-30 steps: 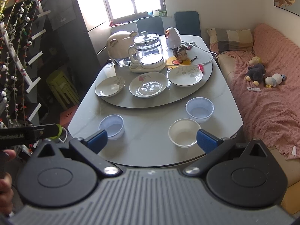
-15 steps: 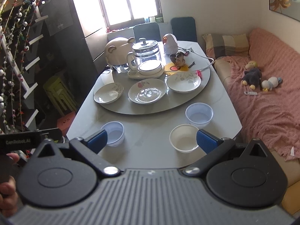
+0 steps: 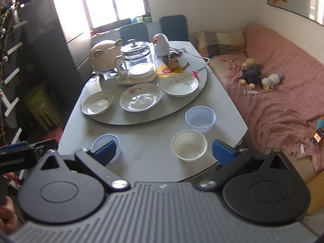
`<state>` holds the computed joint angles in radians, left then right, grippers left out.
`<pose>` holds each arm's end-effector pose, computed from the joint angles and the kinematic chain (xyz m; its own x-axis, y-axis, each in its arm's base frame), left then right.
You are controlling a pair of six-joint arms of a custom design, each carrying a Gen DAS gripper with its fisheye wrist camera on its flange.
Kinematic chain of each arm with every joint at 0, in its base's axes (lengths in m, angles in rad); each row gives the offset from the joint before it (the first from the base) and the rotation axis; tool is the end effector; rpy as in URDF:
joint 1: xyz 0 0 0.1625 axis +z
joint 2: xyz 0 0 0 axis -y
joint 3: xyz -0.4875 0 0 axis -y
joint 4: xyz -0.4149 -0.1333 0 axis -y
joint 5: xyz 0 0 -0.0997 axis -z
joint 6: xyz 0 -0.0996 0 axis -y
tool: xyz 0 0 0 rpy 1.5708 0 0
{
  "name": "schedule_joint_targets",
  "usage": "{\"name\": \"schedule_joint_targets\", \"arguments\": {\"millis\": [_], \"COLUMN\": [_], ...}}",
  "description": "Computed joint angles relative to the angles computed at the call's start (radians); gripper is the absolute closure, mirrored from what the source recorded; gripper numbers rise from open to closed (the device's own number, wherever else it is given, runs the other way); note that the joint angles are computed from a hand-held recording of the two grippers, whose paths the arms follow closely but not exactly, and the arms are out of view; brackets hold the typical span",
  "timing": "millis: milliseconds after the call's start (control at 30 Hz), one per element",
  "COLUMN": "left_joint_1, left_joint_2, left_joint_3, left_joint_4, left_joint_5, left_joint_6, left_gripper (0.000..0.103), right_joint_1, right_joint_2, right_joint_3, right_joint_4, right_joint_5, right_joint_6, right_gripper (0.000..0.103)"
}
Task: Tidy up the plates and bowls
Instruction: 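Lower the left tool onto the cream-white bowl rim and close while the right tool grips it too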
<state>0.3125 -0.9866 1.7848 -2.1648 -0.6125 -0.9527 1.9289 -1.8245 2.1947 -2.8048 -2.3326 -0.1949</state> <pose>-0.5472 -0.4025 0.1958 -0.7703 0.1012 -0.6296 0.5246 0.6619 -0.5355 0.1950 -0.3370 0.5133 -0.8012 0.1156 0.5871 -0.3902 0.6429 -0.6591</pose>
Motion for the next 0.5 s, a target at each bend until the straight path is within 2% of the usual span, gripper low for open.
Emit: {"name": "schedule_joint_targets", "arguments": {"millis": [133,300,400,500], "left_joint_1": [0.025,0.065,0.1,0.127], "left_joint_2": [-0.01,0.004,0.029,0.058], "left_joint_3": [0.013,0.053,0.043,0.023], "left_joint_4": [-0.065,-0.261,-0.296,-0.324], "left_joint_5": [-0.027,-0.031,-0.06,-0.101], "left_joint_6": [0.102,0.265,0.335,0.385], "left_gripper": [0.0,0.0,0.0,0.0], "right_joint_1": [0.004,0.009,-0.004,-0.018], "right_joint_2": [0.019,0.045,0.055,0.07], "right_joint_3": [0.015,0.039,0.052,0.062], "right_joint_4": [-0.036,-0.071,-0.1,-0.171], "right_joint_5": [-0.038,-0.088,-0.1,-0.107], "right_joint_6": [0.042,0.084,0.107,0.094], "right_gripper": [0.0,0.0,0.0,0.0]}}
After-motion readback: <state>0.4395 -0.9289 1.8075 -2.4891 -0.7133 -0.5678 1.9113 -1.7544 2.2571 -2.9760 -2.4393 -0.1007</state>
